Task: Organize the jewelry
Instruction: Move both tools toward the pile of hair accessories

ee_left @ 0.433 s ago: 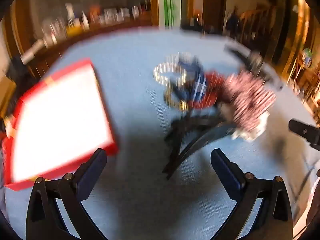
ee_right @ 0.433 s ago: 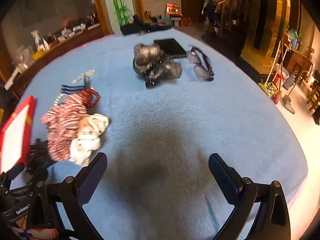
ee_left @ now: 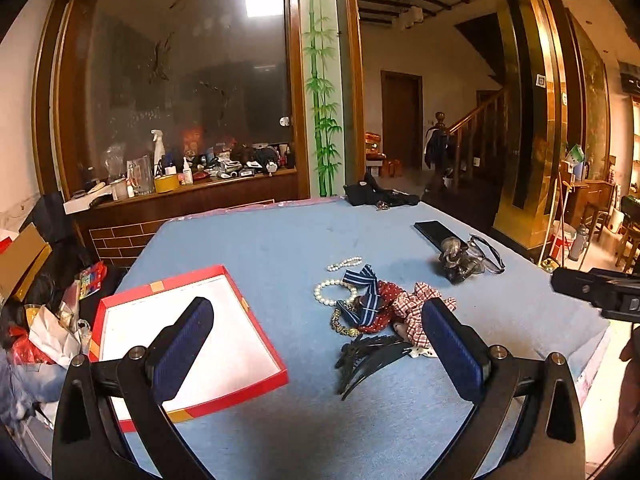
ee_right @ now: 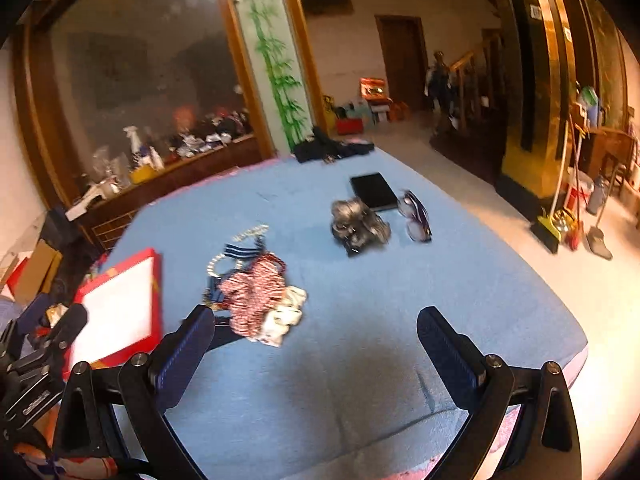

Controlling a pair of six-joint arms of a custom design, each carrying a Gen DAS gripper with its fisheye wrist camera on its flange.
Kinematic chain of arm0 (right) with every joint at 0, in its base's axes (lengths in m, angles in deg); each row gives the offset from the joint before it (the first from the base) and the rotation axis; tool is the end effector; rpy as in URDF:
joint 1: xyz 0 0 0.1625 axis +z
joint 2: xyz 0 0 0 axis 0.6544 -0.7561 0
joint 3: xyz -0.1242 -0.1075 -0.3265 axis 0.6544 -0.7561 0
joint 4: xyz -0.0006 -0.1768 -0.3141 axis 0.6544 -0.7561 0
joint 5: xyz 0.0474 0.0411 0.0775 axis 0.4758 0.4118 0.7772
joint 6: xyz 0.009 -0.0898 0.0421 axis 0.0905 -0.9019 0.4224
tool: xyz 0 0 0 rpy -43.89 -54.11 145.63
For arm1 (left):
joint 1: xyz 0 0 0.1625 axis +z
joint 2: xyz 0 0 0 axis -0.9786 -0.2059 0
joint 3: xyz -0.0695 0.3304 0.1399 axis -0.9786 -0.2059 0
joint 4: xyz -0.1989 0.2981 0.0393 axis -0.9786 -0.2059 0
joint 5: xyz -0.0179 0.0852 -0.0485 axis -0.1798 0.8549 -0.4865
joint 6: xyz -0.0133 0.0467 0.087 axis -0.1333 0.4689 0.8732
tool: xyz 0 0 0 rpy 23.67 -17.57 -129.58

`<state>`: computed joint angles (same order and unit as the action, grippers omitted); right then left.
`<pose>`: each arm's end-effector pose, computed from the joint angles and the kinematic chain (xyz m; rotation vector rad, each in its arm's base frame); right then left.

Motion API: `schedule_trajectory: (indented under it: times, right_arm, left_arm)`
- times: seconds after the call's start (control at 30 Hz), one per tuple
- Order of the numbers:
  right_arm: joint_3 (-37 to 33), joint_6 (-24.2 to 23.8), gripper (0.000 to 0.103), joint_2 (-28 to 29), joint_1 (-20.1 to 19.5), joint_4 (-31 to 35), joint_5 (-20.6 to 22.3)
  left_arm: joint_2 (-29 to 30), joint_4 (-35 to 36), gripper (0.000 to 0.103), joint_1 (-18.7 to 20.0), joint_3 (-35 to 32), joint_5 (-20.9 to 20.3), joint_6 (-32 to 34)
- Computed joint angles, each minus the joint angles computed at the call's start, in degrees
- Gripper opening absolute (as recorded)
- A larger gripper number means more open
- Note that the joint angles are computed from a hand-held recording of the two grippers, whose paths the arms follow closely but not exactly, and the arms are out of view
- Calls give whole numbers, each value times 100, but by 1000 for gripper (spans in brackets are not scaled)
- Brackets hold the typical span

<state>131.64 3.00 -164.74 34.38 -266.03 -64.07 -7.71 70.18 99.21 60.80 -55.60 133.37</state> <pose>0.0199 -0.3384 0.3780 0.0686 -2.1679 1.2371 -0.3729 -0.3767 0.0105 0.9642 2.1330 -1.2206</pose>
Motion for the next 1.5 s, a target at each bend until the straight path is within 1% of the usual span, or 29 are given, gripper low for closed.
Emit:
schedule_trajectory:
  times: [0.03, 0.13, 0.17, 0.2, 0.3, 0.37, 0.4, 0.47, 0.57, 0.83, 0.93, 1.1, 1.23, 1.33, 1.4, 1.5]
  right_arm:
    - [45, -19, 103, -62, 22, 4, 19]
    - [117, -60, 103, -112, 41, -24, 6]
    - [115, -52, 103, -106, 28, -4, 11]
    - [104, -25, 103, -110, 0, 50, 25]
    - [146, 21, 103, -235, -51, 207, 127]
    - [167, 23, 103, -192, -44, 113, 121]
    - [159, 19, 103, -163, -39, 100, 123]
    - [119, 37, 103, -102, -26, 162, 101]
    - [95, 21, 103, -7, -22, 216, 86]
    - [2, -13, 103, 272, -83, 229, 36]
    - [-64, 6, 103, 355, -210, 340, 147]
    - [-231, 137, 103, 491, -499, 621, 361]
    - [-394, 297, 103, 586, -714, 889, 552]
    - [-468, 298, 102, 649, -770, 999, 657]
    - [-495, 247, 100, 695, -787, 1045, 734]
    - [-556, 168, 100, 784, -809, 1158, 880]
  left_arm:
    - [7, 120, 103, 7, -47, -46, -102]
    - [-25, 494, 103, 50, -167, -9, -413]
    - [175, 897, 103, 118, -402, 97, -726]
    - [230, 1059, 103, 143, -509, 124, -803]
    - [263, 1091, 103, 167, -520, 125, -835]
    - [-60, 766, 103, 321, -180, 471, -984]
    - [-55, 793, 103, 331, -188, 494, -980]
    - [11, 888, 103, 331, -236, 464, -1012]
    - [342, 1352, 103, 285, -633, 244, -1022]
    - [410, 1500, 103, 525, -736, 501, -1262]
    - [461, 1622, 103, 598, -792, 531, -1381]
    - [540, 1820, 103, 708, -881, 466, -1490]
    - [605, 2005, 103, 843, -1028, 585, -1568]
    - [675, 2094, 103, 921, -1144, 701, -1558]
    - [756, 2218, 103, 918, -1236, 686, -1534]
    - [827, 2209, 103, 928, -1265, 732, -1393]
